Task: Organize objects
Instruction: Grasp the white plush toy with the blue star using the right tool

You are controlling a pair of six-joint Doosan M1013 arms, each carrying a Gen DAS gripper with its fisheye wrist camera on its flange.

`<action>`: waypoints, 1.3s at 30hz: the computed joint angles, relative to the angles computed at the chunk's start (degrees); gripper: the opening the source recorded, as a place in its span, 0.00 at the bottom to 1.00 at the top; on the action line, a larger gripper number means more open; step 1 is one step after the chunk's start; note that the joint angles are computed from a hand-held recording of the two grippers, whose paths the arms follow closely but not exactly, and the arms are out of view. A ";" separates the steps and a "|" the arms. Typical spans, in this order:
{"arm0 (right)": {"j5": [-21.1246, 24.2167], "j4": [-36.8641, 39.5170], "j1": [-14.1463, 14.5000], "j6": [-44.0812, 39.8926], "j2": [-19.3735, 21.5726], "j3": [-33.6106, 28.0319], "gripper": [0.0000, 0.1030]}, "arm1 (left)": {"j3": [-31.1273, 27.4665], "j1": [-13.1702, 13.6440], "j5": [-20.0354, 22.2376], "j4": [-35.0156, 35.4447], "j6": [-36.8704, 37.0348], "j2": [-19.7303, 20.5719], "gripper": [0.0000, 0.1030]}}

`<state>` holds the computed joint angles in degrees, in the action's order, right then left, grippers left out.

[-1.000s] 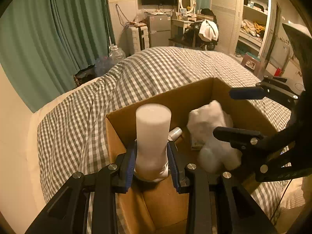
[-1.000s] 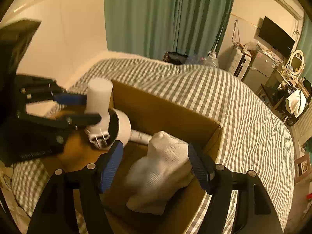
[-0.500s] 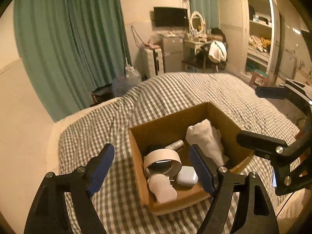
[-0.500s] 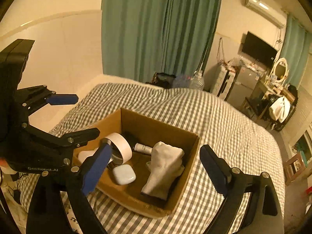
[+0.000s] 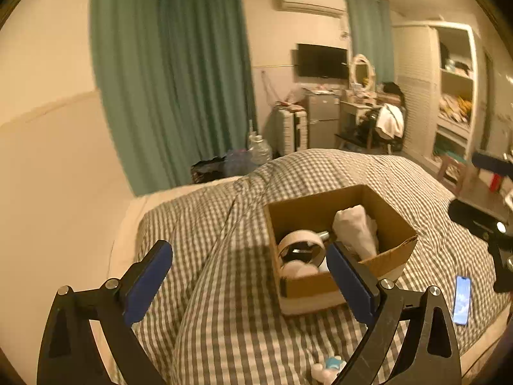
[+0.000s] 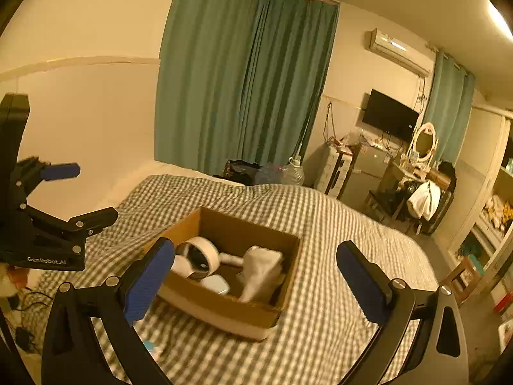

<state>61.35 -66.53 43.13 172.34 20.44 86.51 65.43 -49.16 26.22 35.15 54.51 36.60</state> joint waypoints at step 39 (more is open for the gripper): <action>-13.43 27.68 -0.54 -16.30 14.91 -2.96 0.50 | 12.54 0.34 7.43 7.03 -16.71 2.31 0.97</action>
